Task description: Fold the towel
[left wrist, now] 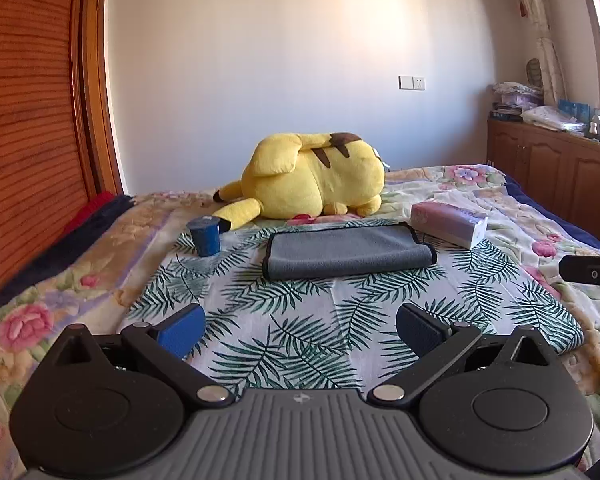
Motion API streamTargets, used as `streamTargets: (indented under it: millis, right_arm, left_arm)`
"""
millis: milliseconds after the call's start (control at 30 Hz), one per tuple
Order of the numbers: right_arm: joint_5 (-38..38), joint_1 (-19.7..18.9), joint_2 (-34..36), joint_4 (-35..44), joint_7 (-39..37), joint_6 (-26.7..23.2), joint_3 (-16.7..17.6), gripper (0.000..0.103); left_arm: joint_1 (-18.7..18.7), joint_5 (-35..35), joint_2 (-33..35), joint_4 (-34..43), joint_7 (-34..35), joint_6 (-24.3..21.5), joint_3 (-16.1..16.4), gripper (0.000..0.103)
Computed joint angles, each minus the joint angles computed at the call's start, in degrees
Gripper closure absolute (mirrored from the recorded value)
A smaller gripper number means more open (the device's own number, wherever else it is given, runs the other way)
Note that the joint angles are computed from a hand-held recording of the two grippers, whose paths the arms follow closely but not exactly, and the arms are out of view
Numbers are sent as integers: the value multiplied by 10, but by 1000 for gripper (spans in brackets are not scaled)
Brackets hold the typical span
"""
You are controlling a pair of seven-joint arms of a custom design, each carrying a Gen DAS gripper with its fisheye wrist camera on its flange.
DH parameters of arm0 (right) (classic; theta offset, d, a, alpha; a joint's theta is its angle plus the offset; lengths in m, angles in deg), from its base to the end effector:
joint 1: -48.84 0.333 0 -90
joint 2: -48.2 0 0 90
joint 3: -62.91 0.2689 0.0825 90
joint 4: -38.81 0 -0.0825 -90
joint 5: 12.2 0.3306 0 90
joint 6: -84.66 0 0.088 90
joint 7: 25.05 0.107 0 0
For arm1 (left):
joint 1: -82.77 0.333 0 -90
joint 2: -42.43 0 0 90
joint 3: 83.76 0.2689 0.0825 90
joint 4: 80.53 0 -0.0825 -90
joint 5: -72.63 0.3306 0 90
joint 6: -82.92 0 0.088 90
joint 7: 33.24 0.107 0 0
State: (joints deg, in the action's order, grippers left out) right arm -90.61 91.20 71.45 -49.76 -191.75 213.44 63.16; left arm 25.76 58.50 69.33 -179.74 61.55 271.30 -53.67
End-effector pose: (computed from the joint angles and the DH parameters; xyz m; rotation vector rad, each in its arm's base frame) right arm 0.4925 0.4148 0.4455 -1.2971 1.7077 -1.1047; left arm 0.5513 -0.3216 0.4709 -1.1324 1.8704 -1.1394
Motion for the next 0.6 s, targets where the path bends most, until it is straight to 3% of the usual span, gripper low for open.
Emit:
streamTargets:
  millis: [600]
  right_arm:
    - [-41, 8, -8, -12, 32, -20, -1, 0]
  left_arm:
    - [12, -95, -14, -10, 109, 49, -41, 16]
